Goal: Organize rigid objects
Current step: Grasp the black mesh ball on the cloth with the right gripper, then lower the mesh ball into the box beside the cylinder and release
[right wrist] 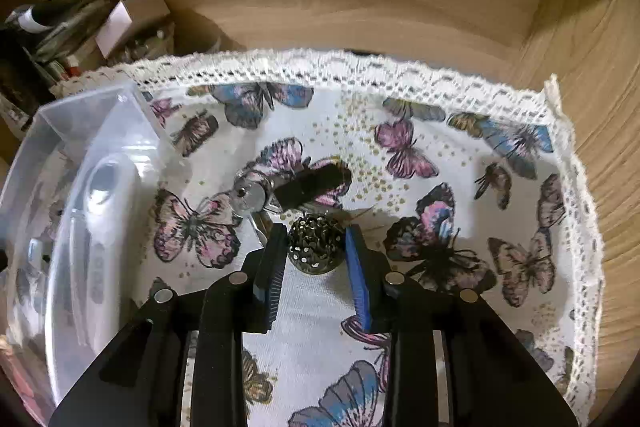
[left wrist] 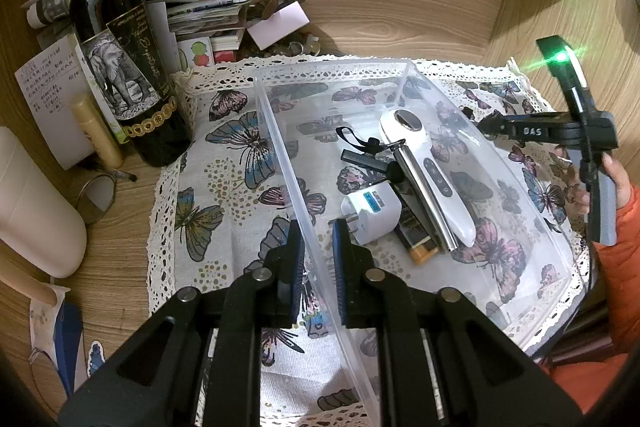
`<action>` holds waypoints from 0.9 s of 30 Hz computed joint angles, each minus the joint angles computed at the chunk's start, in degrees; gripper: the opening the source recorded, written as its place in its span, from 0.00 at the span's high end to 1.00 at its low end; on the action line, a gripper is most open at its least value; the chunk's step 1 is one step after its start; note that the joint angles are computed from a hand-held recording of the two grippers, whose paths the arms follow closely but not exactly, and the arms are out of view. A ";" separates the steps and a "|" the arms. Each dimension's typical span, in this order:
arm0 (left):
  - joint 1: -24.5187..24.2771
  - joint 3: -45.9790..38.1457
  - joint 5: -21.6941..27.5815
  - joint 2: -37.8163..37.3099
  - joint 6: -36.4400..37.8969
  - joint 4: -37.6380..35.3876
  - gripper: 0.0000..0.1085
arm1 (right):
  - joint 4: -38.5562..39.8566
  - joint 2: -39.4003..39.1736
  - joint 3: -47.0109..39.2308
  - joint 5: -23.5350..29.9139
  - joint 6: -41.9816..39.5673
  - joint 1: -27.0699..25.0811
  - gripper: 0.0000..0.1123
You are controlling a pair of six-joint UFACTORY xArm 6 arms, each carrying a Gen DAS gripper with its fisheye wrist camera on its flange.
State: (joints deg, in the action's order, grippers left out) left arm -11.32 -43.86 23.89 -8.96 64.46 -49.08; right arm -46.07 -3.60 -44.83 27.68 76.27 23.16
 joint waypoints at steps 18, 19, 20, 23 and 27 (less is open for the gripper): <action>0.06 -0.02 0.07 0.02 -0.06 0.06 0.88 | -10.83 -4.76 -6.41 6.39 2.74 8.22 0.76; 0.06 -0.07 0.08 0.06 -0.03 0.03 0.88 | -11.27 -4.46 -6.96 6.26 2.60 8.50 0.76; 0.04 -0.04 0.05 0.04 -0.02 0.03 0.88 | -11.59 -4.17 -7.50 6.07 2.37 8.79 0.76; 0.05 -0.07 0.03 0.07 0.00 0.05 0.88 | -11.64 -2.88 -9.32 4.97 1.14 9.81 0.76; 0.04 -0.04 0.10 0.02 -0.03 0.04 0.88 | -9.03 -0.33 -11.24 2.08 -2.36 10.05 0.76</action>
State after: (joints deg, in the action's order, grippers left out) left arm -11.27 -43.90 23.99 -8.93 64.43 -49.04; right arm -55.09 -3.93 -56.07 29.76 73.91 33.21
